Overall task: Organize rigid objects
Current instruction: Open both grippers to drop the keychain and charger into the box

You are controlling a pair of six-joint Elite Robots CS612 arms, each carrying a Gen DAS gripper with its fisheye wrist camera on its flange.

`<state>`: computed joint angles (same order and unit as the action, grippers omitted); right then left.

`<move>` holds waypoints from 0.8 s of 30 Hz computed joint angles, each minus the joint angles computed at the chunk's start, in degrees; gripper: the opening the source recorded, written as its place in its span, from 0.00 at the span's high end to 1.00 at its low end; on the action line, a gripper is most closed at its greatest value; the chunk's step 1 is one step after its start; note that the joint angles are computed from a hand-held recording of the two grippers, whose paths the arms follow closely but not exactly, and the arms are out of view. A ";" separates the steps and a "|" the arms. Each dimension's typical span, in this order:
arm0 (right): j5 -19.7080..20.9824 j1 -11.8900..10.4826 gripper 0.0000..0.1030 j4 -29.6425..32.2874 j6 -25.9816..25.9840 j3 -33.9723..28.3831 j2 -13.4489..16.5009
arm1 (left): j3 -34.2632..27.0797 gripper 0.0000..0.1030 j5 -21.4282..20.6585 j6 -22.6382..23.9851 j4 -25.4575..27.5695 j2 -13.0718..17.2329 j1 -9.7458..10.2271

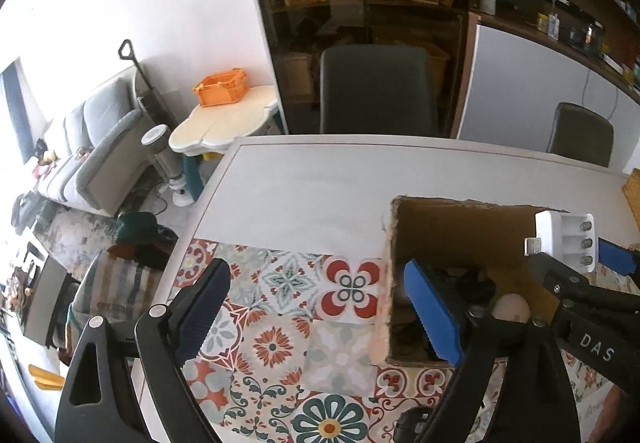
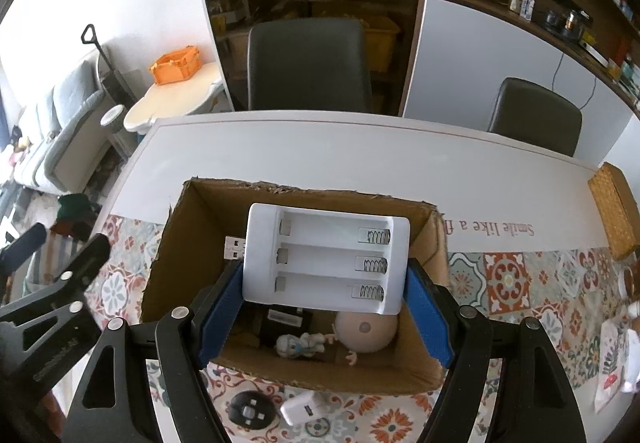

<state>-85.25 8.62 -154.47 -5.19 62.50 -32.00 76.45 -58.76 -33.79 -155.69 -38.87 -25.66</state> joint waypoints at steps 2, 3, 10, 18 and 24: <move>-0.24 0.17 0.25 0.74 -0.09 -0.70 0.45 | 0.34 0.13 -0.17 -0.50 -0.20 -0.07 0.11; 0.07 0.18 0.25 0.99 -0.21 -0.96 0.63 | 0.47 0.13 -0.20 -0.83 -0.07 -0.08 0.16; -0.12 0.18 0.19 1.96 0.49 -0.76 0.67 | 1.82 0.13 -0.33 -1.64 -1.16 -0.41 -0.10; 1.19 -0.46 0.19 -5.24 0.89 5.12 -2.36 | 5.30 0.13 0.06 -2.13 -5.11 -2.12 -1.17; 2.83 -1.14 0.19 -13.06 1.62 11.94 -5.68 | 9.41 0.11 0.30 -1.65 -9.97 -3.96 -2.45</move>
<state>-82.42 7.48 -167.53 -3.56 74.44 -37.67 85.86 -58.46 -35.44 -165.66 -42.84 -28.11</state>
